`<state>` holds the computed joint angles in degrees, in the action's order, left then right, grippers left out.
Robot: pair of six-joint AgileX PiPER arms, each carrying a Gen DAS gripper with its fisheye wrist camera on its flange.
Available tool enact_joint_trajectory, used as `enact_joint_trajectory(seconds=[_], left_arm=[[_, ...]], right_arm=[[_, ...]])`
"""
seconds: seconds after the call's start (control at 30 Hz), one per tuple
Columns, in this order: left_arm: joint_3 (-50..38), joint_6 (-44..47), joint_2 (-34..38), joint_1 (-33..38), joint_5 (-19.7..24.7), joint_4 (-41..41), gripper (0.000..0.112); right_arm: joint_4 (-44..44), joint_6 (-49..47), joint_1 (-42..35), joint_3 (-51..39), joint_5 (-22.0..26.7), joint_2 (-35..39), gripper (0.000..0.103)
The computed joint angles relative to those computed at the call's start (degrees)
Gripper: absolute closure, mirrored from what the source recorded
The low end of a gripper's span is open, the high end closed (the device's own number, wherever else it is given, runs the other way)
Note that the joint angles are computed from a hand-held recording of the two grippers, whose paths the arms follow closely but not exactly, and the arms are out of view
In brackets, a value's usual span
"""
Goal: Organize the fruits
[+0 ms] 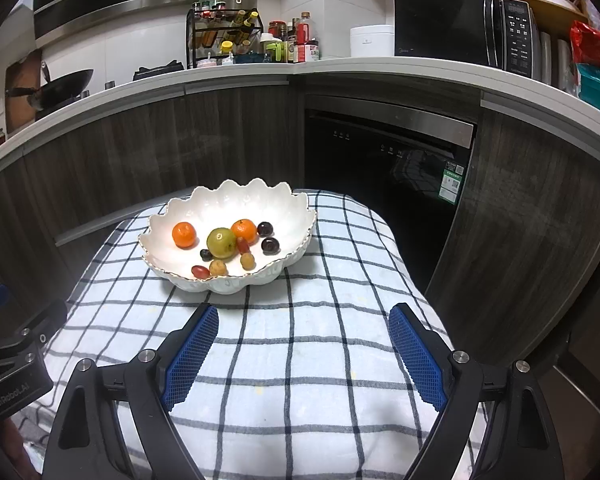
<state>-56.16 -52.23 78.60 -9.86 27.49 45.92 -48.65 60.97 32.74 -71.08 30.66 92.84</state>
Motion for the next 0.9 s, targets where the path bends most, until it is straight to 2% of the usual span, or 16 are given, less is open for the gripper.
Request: enact_joint_trajectory(seconds=[0.9], left_arm=[[0.0,1.3,0.6,0.4,-0.4,-1.4,0.009]], right_arm=[[0.3,-0.3,-0.1,0.0,0.2,-0.1,0.015]])
